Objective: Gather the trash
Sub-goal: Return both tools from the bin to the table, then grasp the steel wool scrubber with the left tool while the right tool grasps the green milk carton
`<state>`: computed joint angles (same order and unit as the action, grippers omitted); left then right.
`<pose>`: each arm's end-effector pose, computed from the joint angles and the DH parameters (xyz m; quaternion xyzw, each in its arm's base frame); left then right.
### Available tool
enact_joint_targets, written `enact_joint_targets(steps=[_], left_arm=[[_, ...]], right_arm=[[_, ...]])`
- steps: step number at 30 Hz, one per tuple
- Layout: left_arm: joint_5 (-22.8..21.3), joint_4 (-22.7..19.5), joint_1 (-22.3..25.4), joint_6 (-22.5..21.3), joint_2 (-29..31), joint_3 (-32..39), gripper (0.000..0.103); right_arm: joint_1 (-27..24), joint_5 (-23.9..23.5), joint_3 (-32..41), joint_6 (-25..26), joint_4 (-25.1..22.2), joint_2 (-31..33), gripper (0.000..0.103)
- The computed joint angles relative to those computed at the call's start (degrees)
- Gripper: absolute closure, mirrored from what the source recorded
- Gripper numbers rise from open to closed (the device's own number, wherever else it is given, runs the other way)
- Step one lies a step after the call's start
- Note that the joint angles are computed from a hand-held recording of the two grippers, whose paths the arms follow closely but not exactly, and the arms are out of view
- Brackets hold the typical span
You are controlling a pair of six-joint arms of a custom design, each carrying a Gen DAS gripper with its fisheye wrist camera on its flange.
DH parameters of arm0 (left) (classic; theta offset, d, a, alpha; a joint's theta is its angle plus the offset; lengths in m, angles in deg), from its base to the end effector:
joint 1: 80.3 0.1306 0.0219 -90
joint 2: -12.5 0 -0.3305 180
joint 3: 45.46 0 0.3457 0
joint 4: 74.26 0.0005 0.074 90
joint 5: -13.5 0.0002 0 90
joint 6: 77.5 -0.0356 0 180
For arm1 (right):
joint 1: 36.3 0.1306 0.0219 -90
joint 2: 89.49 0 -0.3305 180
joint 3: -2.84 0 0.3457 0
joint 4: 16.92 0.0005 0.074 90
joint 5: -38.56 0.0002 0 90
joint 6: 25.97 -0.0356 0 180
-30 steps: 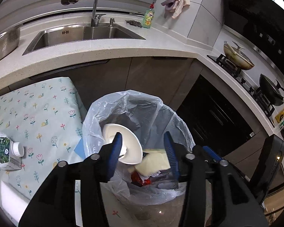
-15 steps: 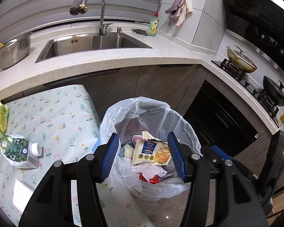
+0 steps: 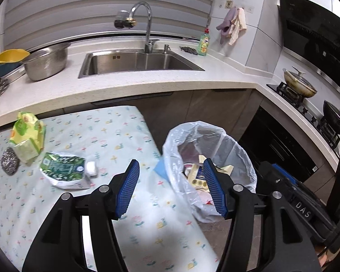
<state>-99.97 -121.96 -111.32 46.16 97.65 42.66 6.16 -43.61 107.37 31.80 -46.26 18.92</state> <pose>0.3625 -0.2021 0.4026 -0.0991 0.9016 -0.0430 0.4188 0.4186 0.3758 0.3608 -0.0459 0.8771 0.2400 0.4136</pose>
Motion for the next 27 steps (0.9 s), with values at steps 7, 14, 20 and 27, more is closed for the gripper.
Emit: enact_joint_targets(steps=[7, 14, 20, 27], left_arm=[[-2.22, -2.15, 1.67, 0.85, -7.10, -4.73, 0.045], [-3.33, -4.45, 4.79, 1.42, -14.42, -9.55, 0.044], [-3.37, -6.70, 8.83, 1.29, -20.63, -13.37, 0.044], [-2.68, -9.30, 14.46, 0.88, -27.20, -17.49, 0.037]], right_arm=[[3.75, 1.42, 4.45, 0.86, -2.08, 1.27, 0.060], [7.55, 2.28, 10.61, 1.77, -4.80, 4.46, 0.059], [10.63, 2.78, 16.86, 2.22, -7.42, 8.49, 0.056], [13.86, 3.09, 25.16, 2.41, -10.76, 14.09, 0.049]])
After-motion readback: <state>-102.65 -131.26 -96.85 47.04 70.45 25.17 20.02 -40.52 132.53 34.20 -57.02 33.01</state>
